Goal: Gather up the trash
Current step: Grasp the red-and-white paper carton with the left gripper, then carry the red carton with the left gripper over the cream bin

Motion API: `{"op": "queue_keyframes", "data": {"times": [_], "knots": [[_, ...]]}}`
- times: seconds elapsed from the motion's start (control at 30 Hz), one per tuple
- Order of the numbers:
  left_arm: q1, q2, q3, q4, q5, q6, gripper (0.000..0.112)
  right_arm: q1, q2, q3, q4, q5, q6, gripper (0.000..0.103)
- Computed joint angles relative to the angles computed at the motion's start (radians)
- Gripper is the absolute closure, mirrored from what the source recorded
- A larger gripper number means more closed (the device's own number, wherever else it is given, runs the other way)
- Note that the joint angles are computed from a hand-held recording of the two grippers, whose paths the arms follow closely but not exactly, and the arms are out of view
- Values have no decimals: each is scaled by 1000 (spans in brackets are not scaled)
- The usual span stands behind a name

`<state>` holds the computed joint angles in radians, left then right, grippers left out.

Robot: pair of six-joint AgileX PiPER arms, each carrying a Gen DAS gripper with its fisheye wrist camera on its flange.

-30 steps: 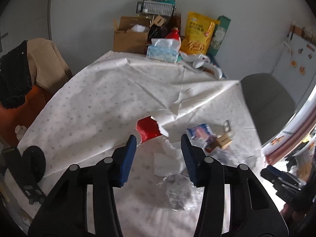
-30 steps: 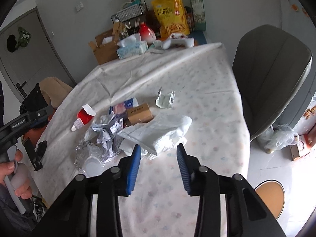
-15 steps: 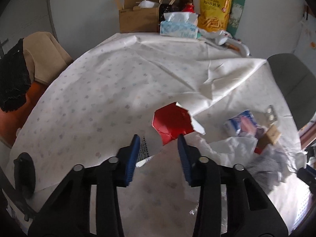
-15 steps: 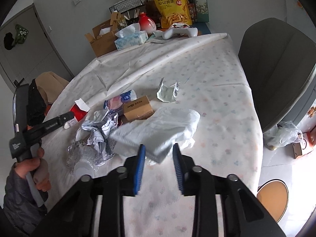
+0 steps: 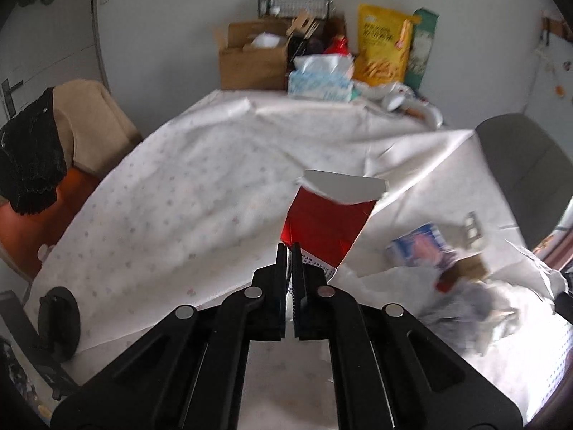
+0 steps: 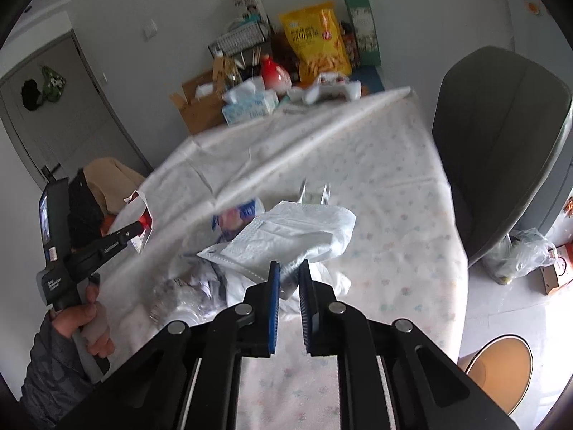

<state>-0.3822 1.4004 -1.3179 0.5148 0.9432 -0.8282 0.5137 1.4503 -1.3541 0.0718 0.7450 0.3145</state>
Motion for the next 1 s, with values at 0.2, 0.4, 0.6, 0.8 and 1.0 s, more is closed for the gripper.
{"op": "queue_keyframes", "data": {"times": [0.2,0.4,0.6,0.8,1.0], "knots": [[-67,-18,-74,-16,38,7,109,-29,-59,9,7,7,-1,92],[-189,22,-181,-2,87,7,109,-56,-136,56,-33,15,31,92],[-302,128,-323,-4,122,26,109,-118,-232,133,-57,24,34,92],[-400,247,-462,-26,143,60,109,-255,-329,198,-9,51,-37,92],[-489,403,-676,-46,216,123,109,-471,-415,265,125,87,-208,92]]}}
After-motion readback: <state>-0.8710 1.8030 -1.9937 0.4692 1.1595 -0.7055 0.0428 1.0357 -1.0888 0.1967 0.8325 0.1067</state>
